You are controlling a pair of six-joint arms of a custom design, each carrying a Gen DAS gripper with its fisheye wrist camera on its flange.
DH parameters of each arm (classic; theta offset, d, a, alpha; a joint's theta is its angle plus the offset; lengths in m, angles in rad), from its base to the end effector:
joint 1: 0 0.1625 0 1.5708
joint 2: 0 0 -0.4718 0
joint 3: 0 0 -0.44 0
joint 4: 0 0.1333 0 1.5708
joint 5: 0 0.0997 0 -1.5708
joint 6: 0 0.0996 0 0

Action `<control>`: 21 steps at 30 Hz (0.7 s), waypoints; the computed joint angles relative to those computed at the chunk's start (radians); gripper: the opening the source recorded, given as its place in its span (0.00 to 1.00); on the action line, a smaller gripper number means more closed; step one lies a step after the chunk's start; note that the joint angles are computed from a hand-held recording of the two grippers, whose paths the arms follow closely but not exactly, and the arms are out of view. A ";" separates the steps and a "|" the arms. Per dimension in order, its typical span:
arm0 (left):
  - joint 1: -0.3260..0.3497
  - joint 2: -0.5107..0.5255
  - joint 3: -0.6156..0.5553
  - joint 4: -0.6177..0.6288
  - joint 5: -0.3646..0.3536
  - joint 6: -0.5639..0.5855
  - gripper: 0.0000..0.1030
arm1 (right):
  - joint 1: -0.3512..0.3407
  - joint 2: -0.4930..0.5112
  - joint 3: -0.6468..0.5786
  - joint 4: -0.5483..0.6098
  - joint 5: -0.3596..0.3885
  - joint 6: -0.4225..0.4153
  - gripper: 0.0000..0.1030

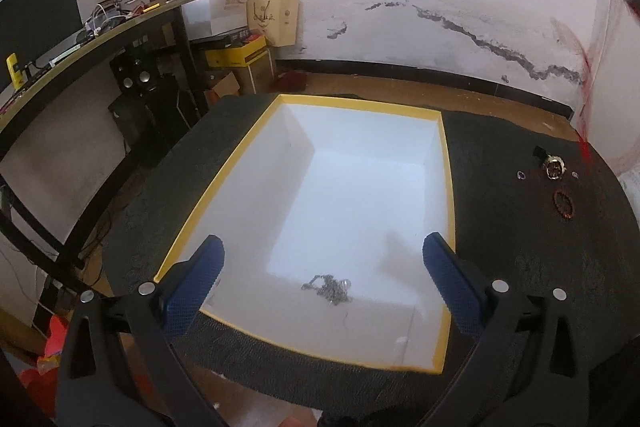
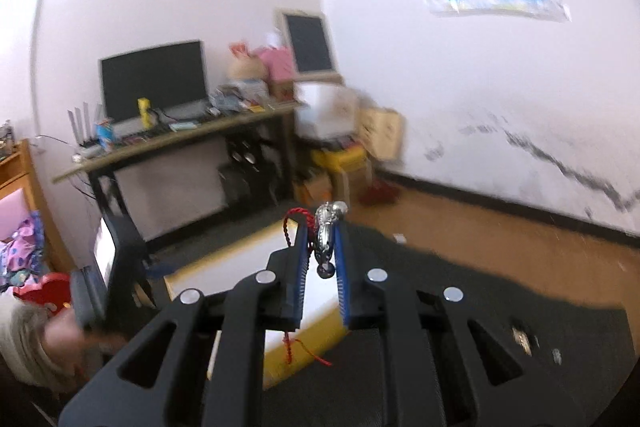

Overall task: Organize jewelry
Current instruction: 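Lower the red-cord pendant into the white box and open the right gripper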

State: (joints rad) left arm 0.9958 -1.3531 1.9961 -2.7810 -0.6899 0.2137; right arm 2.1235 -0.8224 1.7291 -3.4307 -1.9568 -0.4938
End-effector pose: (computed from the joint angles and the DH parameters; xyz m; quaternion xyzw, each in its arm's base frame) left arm -0.1348 -0.5944 0.3594 0.2235 0.8476 -0.3225 0.3572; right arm 0.4623 -0.5669 0.1896 0.3595 -0.7993 0.4551 0.1571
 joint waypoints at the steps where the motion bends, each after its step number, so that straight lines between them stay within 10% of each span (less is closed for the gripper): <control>1: 0.002 -0.005 0.004 0.003 0.001 -0.005 0.94 | 0.006 0.020 -0.034 0.021 0.011 -0.007 0.13; 21: 0.056 -0.017 -0.011 0.037 0.004 -0.019 0.94 | -0.100 0.386 -0.431 0.610 -0.046 0.129 0.13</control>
